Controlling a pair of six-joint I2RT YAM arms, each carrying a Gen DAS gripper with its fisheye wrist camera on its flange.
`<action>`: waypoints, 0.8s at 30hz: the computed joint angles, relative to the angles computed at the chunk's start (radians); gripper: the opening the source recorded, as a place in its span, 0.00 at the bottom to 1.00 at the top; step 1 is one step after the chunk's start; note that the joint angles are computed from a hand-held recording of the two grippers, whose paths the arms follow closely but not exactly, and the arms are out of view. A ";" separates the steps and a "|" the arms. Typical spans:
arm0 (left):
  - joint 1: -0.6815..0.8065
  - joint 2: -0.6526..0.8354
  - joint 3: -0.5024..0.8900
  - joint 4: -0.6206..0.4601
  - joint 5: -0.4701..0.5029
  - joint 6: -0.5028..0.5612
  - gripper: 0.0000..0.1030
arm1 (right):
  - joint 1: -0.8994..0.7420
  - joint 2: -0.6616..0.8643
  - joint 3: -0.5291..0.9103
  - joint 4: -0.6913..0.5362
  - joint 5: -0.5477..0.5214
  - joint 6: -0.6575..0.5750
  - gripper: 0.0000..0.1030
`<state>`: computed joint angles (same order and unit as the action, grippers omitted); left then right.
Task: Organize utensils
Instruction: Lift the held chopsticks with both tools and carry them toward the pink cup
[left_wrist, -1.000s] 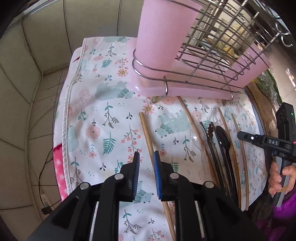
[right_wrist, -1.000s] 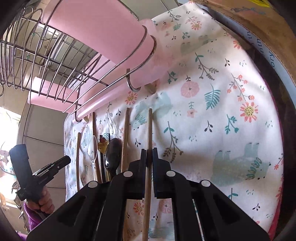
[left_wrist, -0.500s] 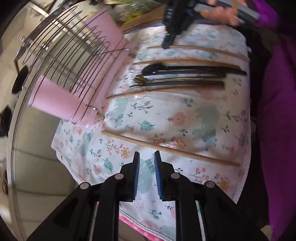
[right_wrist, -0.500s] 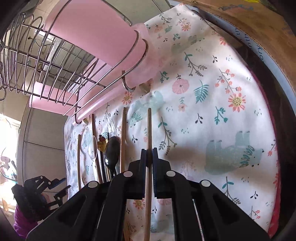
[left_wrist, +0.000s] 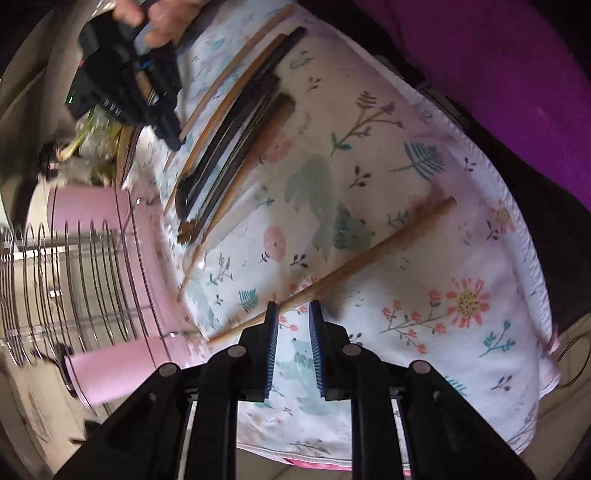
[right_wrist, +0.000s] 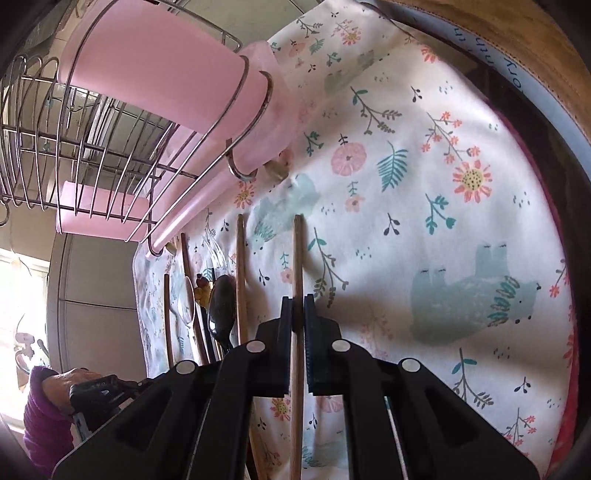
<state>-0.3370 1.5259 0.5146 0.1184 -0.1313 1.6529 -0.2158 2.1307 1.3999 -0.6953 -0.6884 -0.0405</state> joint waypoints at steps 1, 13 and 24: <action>-0.008 0.007 0.008 -0.004 -0.002 0.033 0.18 | -0.004 0.007 0.006 -0.004 -0.005 -0.005 0.06; -0.064 0.106 0.243 -0.315 -0.061 0.169 0.14 | -0.041 0.042 0.044 -0.051 -0.053 -0.059 0.06; 0.015 0.031 0.325 -0.405 0.078 -0.611 0.06 | -0.062 0.027 0.039 -0.064 -0.061 -0.115 0.06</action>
<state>-0.3224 1.5565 0.8394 -0.2864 -0.0533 1.0417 -0.2774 2.1580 1.4386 -0.7596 -0.7498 -0.1560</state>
